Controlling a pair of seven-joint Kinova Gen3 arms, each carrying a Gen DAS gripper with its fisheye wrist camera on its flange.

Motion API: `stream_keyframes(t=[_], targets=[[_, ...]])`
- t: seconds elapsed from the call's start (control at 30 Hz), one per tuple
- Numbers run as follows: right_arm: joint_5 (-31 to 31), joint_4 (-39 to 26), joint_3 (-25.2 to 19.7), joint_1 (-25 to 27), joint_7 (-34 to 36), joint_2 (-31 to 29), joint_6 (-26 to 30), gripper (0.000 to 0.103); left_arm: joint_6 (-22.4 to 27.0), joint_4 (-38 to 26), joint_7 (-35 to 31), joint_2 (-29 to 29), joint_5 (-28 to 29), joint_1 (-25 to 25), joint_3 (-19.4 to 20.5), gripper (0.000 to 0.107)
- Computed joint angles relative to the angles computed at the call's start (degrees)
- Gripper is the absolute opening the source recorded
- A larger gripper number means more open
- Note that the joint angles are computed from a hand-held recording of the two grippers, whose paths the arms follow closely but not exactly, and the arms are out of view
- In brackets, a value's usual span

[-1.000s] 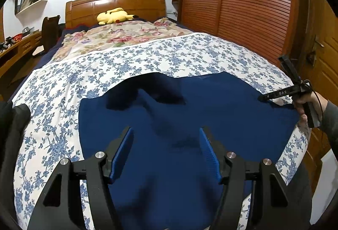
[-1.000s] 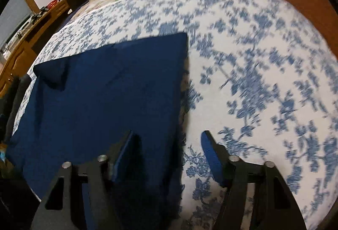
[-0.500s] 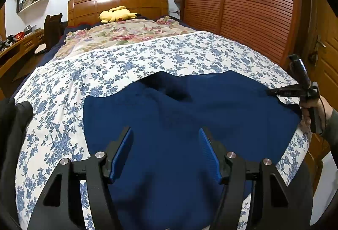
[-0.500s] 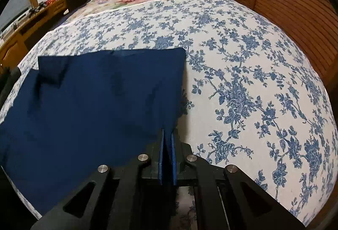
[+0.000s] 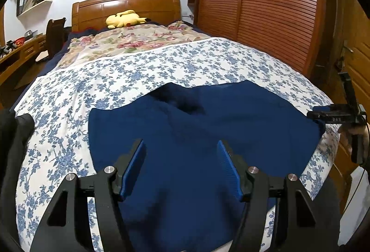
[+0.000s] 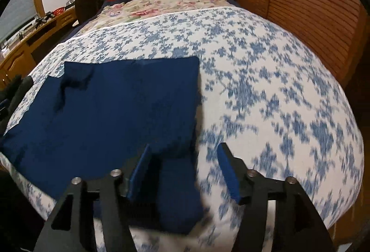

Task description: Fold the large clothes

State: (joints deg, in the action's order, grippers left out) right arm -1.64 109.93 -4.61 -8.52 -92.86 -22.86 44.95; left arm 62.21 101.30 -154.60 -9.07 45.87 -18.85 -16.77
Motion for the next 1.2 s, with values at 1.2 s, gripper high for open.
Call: stream_keyframes(t=[1.2], targets=[[-9.6,5.8,4.7,-3.6,3.4,-1.5,-2.0,0.04,-3.7,3.9,6.4,-0.3,-10.9,9.6,6.5,0.065]])
